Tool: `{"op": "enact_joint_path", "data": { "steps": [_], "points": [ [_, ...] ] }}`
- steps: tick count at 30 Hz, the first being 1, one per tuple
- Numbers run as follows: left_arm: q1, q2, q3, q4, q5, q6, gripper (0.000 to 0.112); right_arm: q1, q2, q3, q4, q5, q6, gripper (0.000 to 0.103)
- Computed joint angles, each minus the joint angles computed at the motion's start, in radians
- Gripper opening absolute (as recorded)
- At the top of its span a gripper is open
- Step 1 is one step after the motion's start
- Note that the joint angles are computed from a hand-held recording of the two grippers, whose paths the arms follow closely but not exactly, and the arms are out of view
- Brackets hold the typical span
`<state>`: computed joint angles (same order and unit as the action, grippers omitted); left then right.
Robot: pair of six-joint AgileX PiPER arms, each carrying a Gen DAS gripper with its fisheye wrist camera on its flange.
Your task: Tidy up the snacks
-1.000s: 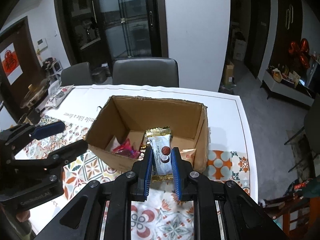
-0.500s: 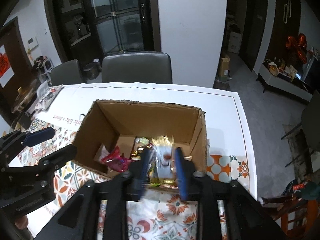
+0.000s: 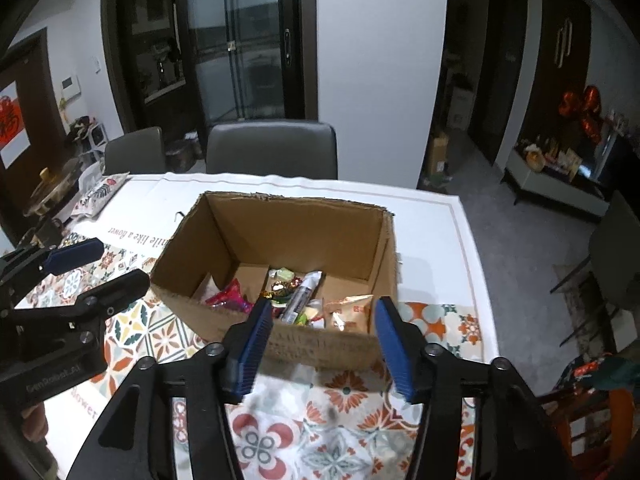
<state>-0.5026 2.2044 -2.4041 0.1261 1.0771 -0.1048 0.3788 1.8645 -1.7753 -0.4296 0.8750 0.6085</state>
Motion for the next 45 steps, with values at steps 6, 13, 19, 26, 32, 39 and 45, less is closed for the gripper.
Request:
{"op": "enact_joint_path", "data": {
  "steps": [6,13,19,26,32,39,45],
  "points": [
    [-0.034,-0.296,0.520,0.107,-0.293,-0.129,0.079,0.108,-0.182,0.266,-0.226,-0.060,0.259,0.075],
    [-0.087,-0.544,0.906,0.315,-0.486,-0.348,0.089,0.269,-0.339,0.509,-0.465,-0.020,0.546,0.084],
    [-0.133,-0.691,1.131,0.523,-0.558,-0.572,0.100,0.420,-0.422,0.641,-0.593,0.072,0.723,0.085],
    [-0.204,-0.824,1.300,0.751,-0.544,-0.827,0.103,0.561,-0.491,0.738,-0.668,0.183,0.888,0.088],
    [-0.248,-0.899,1.380,0.808,-0.531,-0.919,0.103,0.632,-0.526,0.791,-0.686,0.219,0.975,0.090],
    [-0.290,-0.933,1.438,0.885,-0.500,-1.008,0.103,0.696,-0.533,0.820,-0.715,0.288,1.052,0.090],
    [-0.305,-0.952,1.475,0.903,-0.516,-1.040,0.103,0.729,-0.547,0.837,-0.726,0.313,1.087,0.090]
  ]
}}
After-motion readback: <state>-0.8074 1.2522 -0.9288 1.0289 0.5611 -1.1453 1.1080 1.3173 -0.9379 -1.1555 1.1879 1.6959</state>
